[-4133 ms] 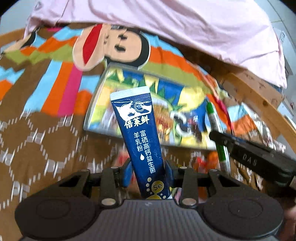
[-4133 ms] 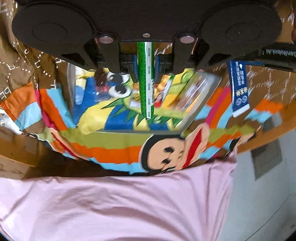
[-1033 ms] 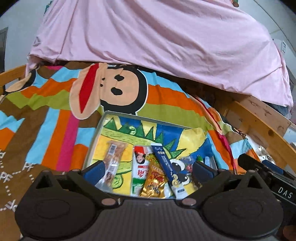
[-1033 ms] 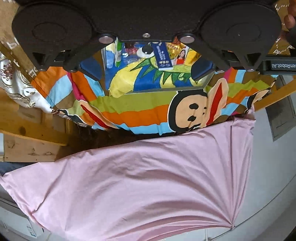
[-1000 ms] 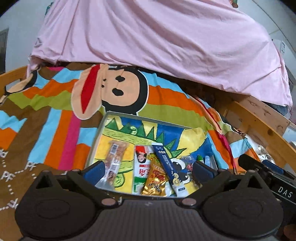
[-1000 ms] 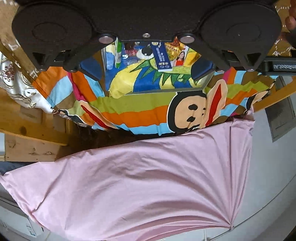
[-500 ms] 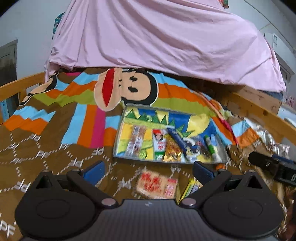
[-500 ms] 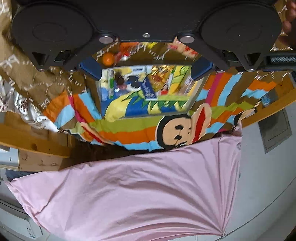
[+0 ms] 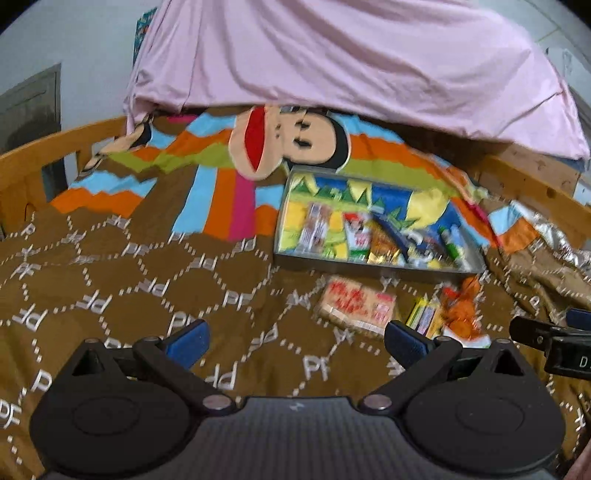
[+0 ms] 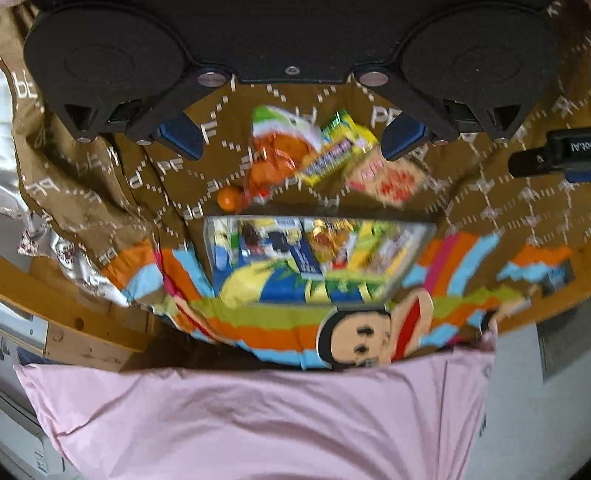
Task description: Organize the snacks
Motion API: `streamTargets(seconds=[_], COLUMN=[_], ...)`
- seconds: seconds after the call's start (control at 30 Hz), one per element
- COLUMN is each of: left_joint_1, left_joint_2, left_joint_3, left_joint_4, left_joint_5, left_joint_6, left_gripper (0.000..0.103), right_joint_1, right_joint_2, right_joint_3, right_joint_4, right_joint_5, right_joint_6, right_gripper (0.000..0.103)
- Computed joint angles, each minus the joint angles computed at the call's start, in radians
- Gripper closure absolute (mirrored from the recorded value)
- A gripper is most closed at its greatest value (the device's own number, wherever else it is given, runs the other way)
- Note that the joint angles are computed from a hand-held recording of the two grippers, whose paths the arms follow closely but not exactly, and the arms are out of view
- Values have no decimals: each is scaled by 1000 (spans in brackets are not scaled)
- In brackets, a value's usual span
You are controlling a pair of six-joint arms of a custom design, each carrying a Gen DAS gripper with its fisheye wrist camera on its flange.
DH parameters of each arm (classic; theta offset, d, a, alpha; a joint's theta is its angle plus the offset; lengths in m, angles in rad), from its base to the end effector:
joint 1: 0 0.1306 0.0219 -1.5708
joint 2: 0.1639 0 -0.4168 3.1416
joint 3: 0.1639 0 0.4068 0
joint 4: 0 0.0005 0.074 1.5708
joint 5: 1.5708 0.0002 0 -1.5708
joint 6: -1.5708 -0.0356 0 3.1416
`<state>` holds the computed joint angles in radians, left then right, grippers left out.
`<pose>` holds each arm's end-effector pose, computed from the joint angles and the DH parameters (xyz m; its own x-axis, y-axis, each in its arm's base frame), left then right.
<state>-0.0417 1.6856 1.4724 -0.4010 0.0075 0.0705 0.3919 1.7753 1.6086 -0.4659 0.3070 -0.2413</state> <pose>0.6230 -0.0268 0.3819 -0.5777 -0.0464 -0.8149 0.0072 0.9981 -0.0619 0.6143 0.2417 0.3880 -0.5638 0.0135 -0.8258 -0.0042 0.9998 0.0192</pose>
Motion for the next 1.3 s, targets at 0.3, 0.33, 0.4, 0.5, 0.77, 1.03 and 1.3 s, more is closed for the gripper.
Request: streamTargets(seconds=[0.3,0.33,0.4,0.5,0.77,1.03,1.3], left_joint_1=[8,9,9,8,2,2,-2], left_joint_2=[42,45,52,59,76,88,119], left_joint_3=[61,64,72,81,101,117,156], left_joint_4=[-128,-137,-153,-170,-198,-213,-242], left_joint_5=[-58,-62,-68,-75,-78,-63,-52], left_joint_6=[46,51,58,62,63,76,71], left_gripper=[0,0,0,0,0,0,0], right_joint_1=[-1,-2,-4,-5,-7,-16,-32], right_joint_2=[47,54,65,78,99,116,158], right_joint_3=[64,75,91,109,139,164,225], right_joint_4=[-119,-136,-162,-191,-237,-272,-339], right_joint_5=[-14,-17,-23,-34,-60,-98,-168], right_joint_6=[1,-2,-5,-5,-2,-24,-48], right_gripper=[1,1,1,1,1,1,1])
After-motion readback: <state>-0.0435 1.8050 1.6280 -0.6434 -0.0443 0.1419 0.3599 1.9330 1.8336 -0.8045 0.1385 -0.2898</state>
